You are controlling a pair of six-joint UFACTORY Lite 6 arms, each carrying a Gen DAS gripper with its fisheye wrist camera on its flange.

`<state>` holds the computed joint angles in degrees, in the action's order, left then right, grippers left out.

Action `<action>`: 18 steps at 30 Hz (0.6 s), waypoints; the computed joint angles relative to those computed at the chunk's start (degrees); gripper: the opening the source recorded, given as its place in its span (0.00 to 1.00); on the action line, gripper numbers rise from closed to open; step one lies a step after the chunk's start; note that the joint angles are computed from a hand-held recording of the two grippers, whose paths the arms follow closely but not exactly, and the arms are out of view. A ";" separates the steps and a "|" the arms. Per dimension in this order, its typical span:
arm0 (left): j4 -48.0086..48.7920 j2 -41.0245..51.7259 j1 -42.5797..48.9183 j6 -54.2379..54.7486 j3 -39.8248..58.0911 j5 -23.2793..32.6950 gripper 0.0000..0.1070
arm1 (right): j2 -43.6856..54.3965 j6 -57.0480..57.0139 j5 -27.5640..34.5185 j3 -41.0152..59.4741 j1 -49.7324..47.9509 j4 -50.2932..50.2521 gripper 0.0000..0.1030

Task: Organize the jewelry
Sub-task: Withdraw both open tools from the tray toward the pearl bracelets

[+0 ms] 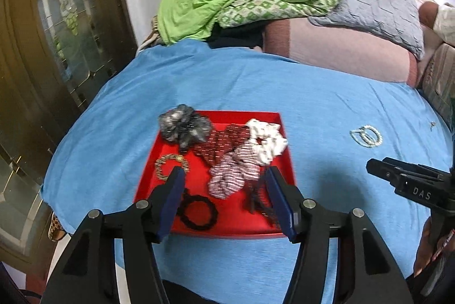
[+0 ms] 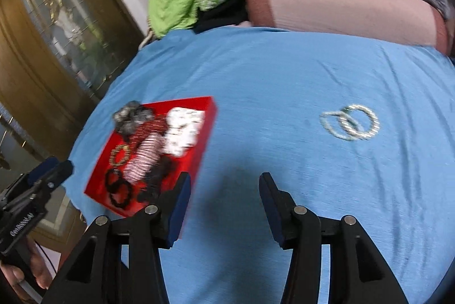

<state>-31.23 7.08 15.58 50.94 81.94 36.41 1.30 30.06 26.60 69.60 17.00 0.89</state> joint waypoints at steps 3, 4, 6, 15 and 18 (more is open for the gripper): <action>-0.46 -2.00 -1.47 -0.35 -1.98 0.68 0.55 | -5.56 -5.54 -0.30 -7.66 -6.33 3.44 0.52; -1.06 -2.58 -1.85 -0.31 -2.68 1.18 0.56 | -7.11 -7.53 -0.37 -10.07 -8.92 4.67 0.52; -2.11 -3.53 -2.79 -0.40 -4.22 2.15 0.57 | -9.37 -9.97 -0.42 -13.62 -13.44 5.54 0.52; -1.27 -6.26 -11.01 -1.93 -11.92 1.33 0.57 | -2.36 -24.69 -2.45 -12.59 -30.59 13.65 0.50; -0.19 -6.74 -13.27 -2.92 -13.50 0.35 0.57 | 4.00 -26.03 -3.31 -6.83 -30.03 13.24 0.47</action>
<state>-31.42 0.35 2.30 48.02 68.45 36.77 5.30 4.03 23.29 62.77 -13.03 14.14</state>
